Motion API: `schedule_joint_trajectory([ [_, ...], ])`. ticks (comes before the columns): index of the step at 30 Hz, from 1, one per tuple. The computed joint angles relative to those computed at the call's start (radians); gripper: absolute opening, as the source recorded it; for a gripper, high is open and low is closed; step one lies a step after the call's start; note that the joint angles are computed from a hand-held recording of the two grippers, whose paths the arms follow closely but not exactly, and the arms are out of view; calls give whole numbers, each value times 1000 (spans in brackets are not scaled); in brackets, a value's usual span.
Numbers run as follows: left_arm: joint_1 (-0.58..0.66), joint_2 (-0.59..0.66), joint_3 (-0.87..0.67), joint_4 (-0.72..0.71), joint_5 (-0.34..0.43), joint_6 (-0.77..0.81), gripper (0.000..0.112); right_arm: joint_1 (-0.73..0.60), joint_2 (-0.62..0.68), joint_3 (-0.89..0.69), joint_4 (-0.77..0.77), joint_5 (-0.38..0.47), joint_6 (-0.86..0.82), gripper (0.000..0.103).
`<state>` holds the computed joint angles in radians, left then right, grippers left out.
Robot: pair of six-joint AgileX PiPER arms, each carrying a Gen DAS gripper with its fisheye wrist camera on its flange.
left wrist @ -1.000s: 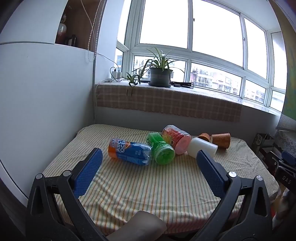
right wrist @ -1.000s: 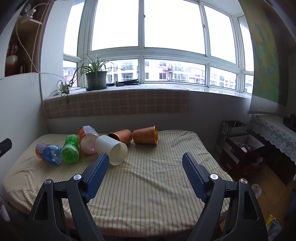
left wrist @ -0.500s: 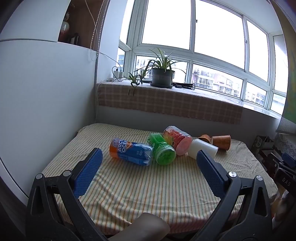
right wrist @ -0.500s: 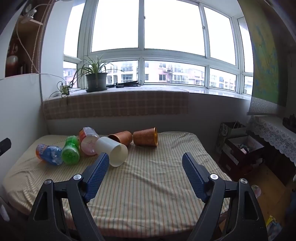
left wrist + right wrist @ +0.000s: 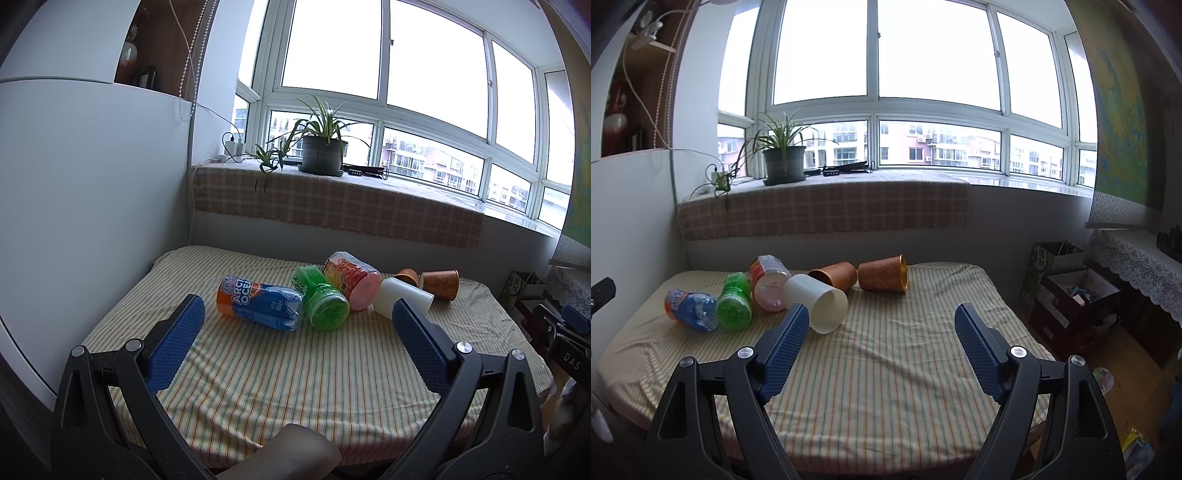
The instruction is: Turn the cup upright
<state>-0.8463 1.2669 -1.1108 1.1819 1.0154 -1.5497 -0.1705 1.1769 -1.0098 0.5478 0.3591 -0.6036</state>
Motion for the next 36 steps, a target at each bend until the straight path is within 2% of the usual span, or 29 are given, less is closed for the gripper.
schedule_joint_trajectory([
  [36, 0, -7, -2, -5, 0, 2, 103, 24, 0, 17, -81, -35, 87, 81],
])
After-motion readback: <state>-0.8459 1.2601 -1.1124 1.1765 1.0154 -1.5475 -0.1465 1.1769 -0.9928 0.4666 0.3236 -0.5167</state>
